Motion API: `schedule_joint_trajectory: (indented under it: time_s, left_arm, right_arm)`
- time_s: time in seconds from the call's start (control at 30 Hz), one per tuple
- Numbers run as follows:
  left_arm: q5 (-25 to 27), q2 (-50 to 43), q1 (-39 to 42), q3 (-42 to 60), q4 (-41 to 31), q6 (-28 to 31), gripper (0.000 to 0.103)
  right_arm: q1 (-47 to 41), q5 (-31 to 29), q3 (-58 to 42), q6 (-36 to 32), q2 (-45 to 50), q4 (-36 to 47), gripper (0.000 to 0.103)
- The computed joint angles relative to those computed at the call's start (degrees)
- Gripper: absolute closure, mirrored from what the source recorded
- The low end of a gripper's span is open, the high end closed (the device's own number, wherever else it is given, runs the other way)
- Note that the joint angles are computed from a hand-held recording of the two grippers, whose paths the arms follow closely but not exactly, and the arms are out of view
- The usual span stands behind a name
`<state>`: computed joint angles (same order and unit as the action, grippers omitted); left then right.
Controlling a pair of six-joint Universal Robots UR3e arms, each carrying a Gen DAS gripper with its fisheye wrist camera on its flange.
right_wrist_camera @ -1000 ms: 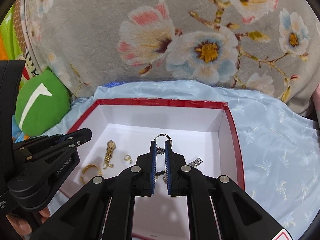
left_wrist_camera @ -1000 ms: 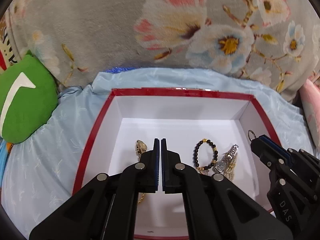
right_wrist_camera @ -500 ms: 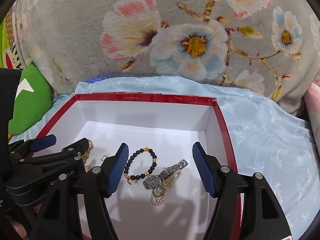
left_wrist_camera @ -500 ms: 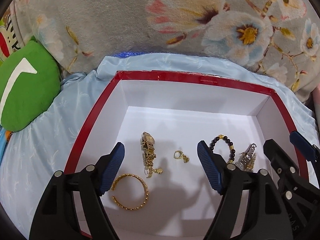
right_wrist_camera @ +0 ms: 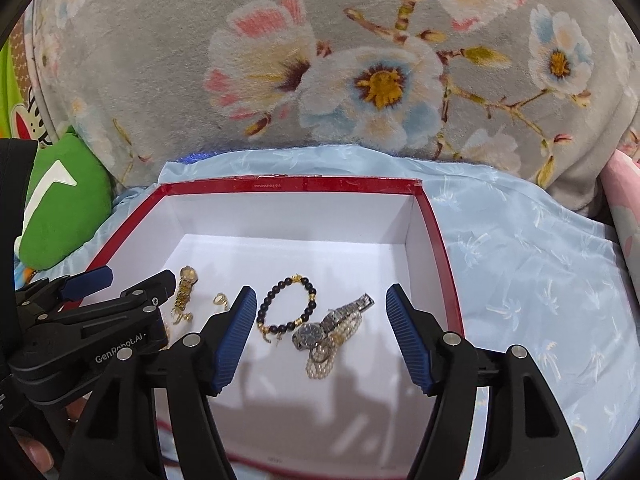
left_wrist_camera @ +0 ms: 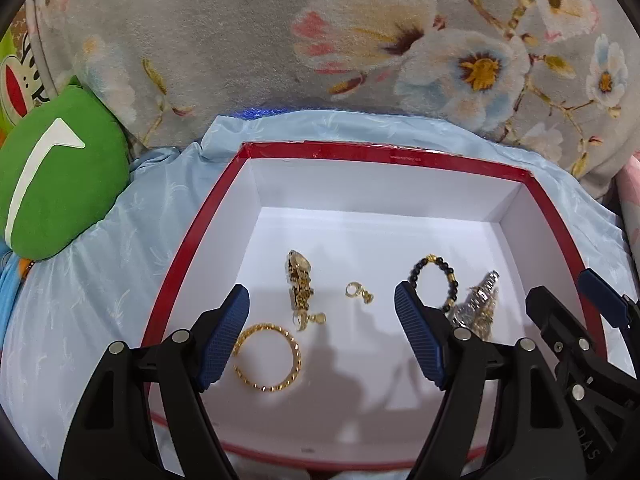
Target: Organize jewelry
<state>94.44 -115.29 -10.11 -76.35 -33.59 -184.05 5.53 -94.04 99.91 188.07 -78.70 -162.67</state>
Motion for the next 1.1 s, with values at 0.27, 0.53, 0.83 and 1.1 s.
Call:
schedule_joint_trajectory:
  time_s: [0.27,0.53,0.83,1.1]
  left_arm:
    - [-0.1,13.64,0.14,-16.66,3.32,0.72,0.03]
    - [2.52,29.16,-0.22,-34.35,6.27,0.84,0.025]
    - [1.28,44.49,0.82,-51.2,5.31,0.79,0.019]
    - [1.29,49.59,1.41,-60.55,6.32,0.03,0.019]
  right_arm:
    - [3.75,-3.98,13.09,2.0,-13.04,-1.05,0.029]
    - [10.74,-10.42,25.26,6.42,-27.08,1.21,0.022]
    - [22.0,-18.41,34.2,15.08,-33.15,3.67,0.017]
    - [24.65,-19.02,40.28,20.26,-33.04,2.45,0.017]
